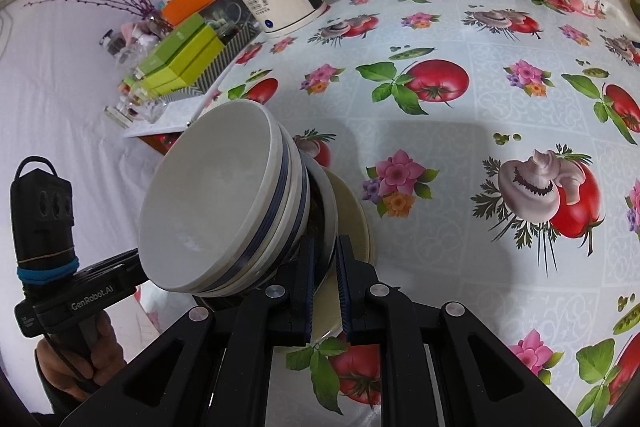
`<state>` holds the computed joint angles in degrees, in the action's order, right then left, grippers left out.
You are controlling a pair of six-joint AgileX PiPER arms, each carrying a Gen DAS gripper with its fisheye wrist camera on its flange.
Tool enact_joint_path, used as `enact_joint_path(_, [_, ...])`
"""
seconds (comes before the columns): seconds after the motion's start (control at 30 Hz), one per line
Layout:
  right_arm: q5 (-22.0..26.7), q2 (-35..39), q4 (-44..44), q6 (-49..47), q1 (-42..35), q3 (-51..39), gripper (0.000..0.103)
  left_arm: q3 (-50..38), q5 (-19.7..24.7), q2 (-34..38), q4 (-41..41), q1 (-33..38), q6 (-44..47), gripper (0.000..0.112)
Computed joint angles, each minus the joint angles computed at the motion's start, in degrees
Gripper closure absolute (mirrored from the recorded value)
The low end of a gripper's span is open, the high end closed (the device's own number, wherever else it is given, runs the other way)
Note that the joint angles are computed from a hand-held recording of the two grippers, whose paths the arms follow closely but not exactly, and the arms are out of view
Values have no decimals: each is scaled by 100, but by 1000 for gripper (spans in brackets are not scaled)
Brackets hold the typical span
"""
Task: Organize plates and bowls
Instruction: 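Lower the bowl stack onto the plates and open the left gripper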
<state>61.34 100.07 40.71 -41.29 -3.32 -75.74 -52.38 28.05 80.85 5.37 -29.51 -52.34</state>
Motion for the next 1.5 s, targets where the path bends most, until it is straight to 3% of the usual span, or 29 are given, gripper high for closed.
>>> enact_joint_path(0.4, [72,39,42,-47,-41,-40,89,62,-53,-53,41,1,-98,99])
enact_joint_path(0.67, [-5,-220,74,-252,-215,131,76,140,-93,-113,478,-158,-632,99])
enact_joint_path(0.9, [-7,-460,119,-524,-278,355,69,132,181,-347,1590,-483,-1691,98])
enact_joint_path(1.37, [9,-1050,171,-954,-365,746,55,-10,1087,-512,2708,-1339,-2869,98])
enact_joint_path(1.5, [-39,-1243,131,-1043,-344,900,55,-122,1405,-459,2921,-1640,-3121,92])
